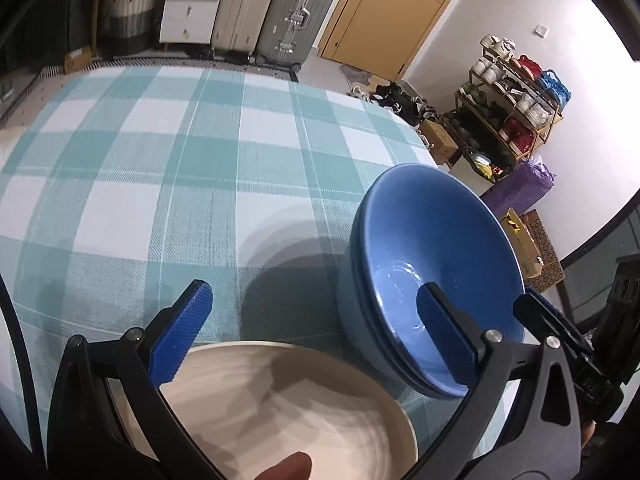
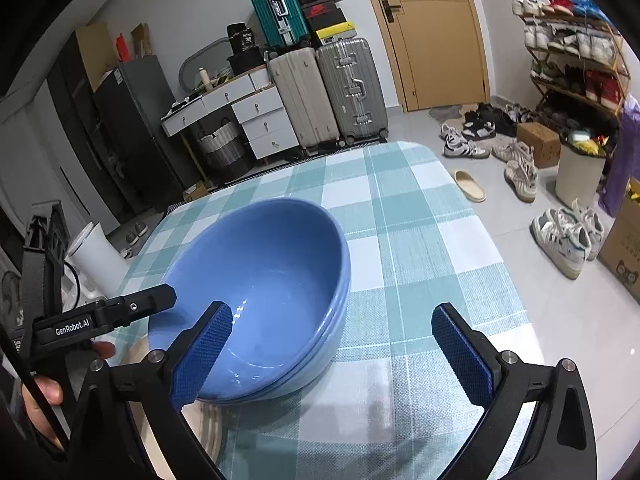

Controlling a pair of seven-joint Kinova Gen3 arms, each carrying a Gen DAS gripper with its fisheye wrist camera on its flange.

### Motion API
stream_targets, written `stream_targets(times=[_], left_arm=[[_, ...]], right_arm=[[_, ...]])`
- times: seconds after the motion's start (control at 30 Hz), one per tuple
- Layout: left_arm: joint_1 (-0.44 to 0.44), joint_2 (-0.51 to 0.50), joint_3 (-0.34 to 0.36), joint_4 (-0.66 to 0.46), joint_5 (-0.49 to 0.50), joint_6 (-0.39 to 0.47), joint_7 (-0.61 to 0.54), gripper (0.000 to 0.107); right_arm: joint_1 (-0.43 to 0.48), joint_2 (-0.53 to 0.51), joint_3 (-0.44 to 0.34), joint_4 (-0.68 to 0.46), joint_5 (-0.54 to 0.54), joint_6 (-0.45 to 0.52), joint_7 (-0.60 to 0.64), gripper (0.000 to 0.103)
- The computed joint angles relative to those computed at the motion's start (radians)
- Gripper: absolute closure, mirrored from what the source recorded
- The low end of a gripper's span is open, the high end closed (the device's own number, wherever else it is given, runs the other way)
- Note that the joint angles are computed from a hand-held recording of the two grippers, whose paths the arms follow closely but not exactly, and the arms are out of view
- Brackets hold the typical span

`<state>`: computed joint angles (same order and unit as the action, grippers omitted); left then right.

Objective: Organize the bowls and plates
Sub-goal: 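Grasp the rim of the blue bowl stack with both tools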

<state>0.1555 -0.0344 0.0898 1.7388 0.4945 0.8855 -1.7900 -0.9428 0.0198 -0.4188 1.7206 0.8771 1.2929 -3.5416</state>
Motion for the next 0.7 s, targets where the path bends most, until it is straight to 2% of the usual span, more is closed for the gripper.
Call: stream_targets(times=[0.07, 0.2, 0.33, 0.43, 0.57, 0.7], left_arm=[[0.003, 0.011, 0.005, -0.002, -0.023, -0.008, 0.024, 0.008], [-0.008, 0.031, -0.003, 0.000, 0.031, 0.000, -0.020, 0.013], [-0.018, 0.046, -0.002, 0.001, 0.070, 0.008, -0.047, 0.021], [-0.024, 0.058, 0.002, -0.002, 0.095, 0.023, -0.062, 0.030], [-0.024, 0.067, 0.011, -0.005, 0.119, 0.034, -0.102, 0.045], [-0.026, 0.066, 0.013, -0.005, 0.146, 0.045, -0.136, 0.060]], right_arm=[[0.006, -0.004, 0.004, 0.014, -0.004, -0.019, -0.007, 0.001], [0.021, -0.010, 0.007, 0.039, -0.008, -0.064, -0.017, 0.002], [0.048, -0.019, 0.017, 0.062, -0.024, -0.134, -0.008, 0.015], [0.066, -0.021, 0.020, 0.074, -0.033, -0.180, 0.003, 0.022], [0.076, -0.023, 0.016, 0.084, -0.022, -0.213, 0.002, 0.027], [0.077, -0.022, 0.012, 0.085, -0.010, -0.223, 0.006, 0.040]])
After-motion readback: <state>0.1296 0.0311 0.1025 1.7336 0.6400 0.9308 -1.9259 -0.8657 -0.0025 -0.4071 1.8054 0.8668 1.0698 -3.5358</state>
